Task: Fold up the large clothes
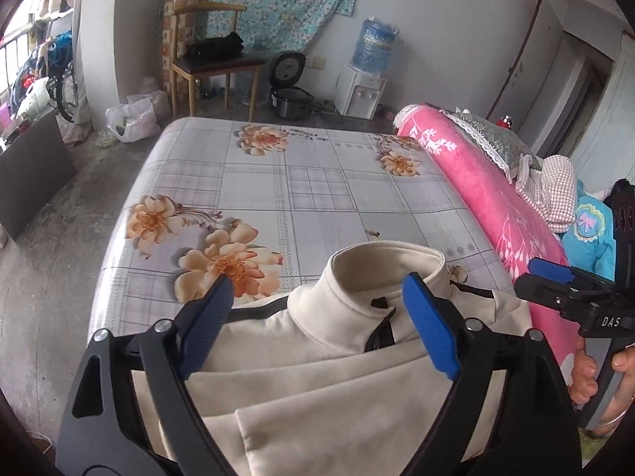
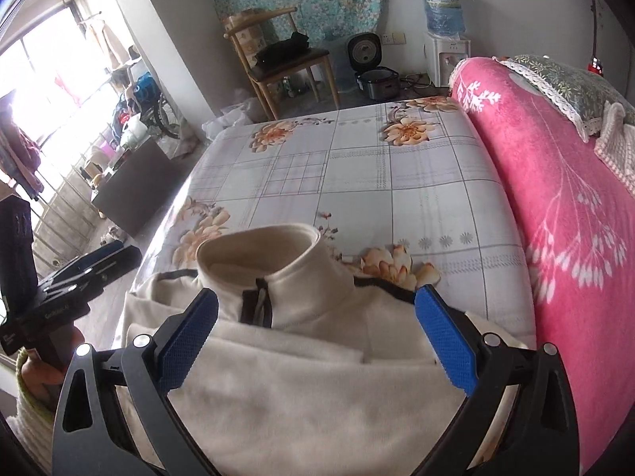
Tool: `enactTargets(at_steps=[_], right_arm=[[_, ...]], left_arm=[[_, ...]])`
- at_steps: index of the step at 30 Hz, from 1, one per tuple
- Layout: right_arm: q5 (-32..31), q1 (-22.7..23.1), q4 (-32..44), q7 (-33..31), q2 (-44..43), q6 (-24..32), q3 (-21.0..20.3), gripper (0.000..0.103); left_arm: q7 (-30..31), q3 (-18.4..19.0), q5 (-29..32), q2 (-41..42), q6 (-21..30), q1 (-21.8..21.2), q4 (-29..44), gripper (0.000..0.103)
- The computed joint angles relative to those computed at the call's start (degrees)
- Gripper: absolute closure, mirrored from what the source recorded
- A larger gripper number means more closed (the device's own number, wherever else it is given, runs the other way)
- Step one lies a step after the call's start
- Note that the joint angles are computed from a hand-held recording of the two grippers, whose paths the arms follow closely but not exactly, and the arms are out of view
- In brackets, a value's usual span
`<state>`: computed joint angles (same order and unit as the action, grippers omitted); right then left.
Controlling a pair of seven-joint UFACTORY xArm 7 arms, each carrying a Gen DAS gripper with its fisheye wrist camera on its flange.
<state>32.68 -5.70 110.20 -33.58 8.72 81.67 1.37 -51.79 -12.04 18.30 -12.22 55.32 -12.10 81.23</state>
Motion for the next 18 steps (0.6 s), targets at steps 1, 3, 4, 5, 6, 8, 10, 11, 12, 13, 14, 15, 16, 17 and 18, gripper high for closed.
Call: enactTargets(at_steps=[1,3,4,5,6,8,10,11,12,13,14,15,16,17,18], right_arm=[[-1.3,1.0,3.1,1.5,2.9,0.1,0.5,0.006],[-3.8,2.5,9.1,4.2,8.4,0.9,1.7,0.006],[-5.4,3.4,12.5,5.7,11.4,1.4,2.3,0.007],[-6.8,4.0,14.4,6.8,13.3,1.7,2.7,0.010],[-8.0,4.5,16.7,7.9,15.5,2.5,3.2,0.014],[-10.1,5.4,20.1,9.1,18.8,3.9,4.0,0.019],[-12.1,6.1,21.1,9.3,20.4,4.6,4.5,0.029],[-12.3,5.9,20.1,9.0,20.0,4.5,4.6,0.038],[-12.2,5.6,19.3,8.7,19.7,4.7,4.8,0.048],[-11.7,5.0,18.7,8.4,19.4,5.3,5.1,0.052],[-10.8,4.2,17.7,7.8,18.7,5.6,5.3,0.062],[-9.8,3.5,16.4,6.8,17.6,5.7,5.5,0.076],[-9.0,2.8,14.4,5.6,16.0,5.3,5.6,0.082],[-8.2,2.3,12.4,4.3,14.3,4.9,5.5,0.091],[-7.5,1.8,10.5,2.9,12.6,4.7,5.3,0.092]], left_arm=[[0.8,0.6,-1.3,1.7,-0.4,0.0,0.8,0.028],[2.8,1.8,-4.1,5.4,-1.0,-0.2,2.6,0.038],[3.4,2.2,-4.8,6.9,-0.9,-0.3,3.4,0.039],[3.6,2.6,-5.4,7.9,-1.1,-0.5,3.6,0.043],[4.0,3.0,-6.1,8.7,-1.4,-0.6,3.8,0.047],[4.3,3.7,-7.4,10.1,-1.4,-0.9,4.0,0.054],[4.7,4.2,-8.9,10.5,-1.8,-1.1,3.6,0.062],[5.2,4.4,-9.5,10.3,-2.3,-1.2,3.1,0.071],[5.7,4.4,-9.7,10.0,-2.4,-1.3,2.8,0.081],[6.3,4.4,-9.7,9.7,-2.4,-1.4,2.5,0.085],[6.8,4.3,-9.7,9.1,-2.6,-1.5,2.0,0.089],[7.2,4.2,-9.5,8.4,-2.8,-1.7,1.6,0.093],[7.7,3.9,-9.2,7.6,-3.1,-1.9,1.1,0.093],[8.1,3.7,-8.8,6.9,-3.3,-2.0,0.6,0.094],[8.3,3.3,-8.3,6.1,-3.2,-2.2,0.3,0.094]])
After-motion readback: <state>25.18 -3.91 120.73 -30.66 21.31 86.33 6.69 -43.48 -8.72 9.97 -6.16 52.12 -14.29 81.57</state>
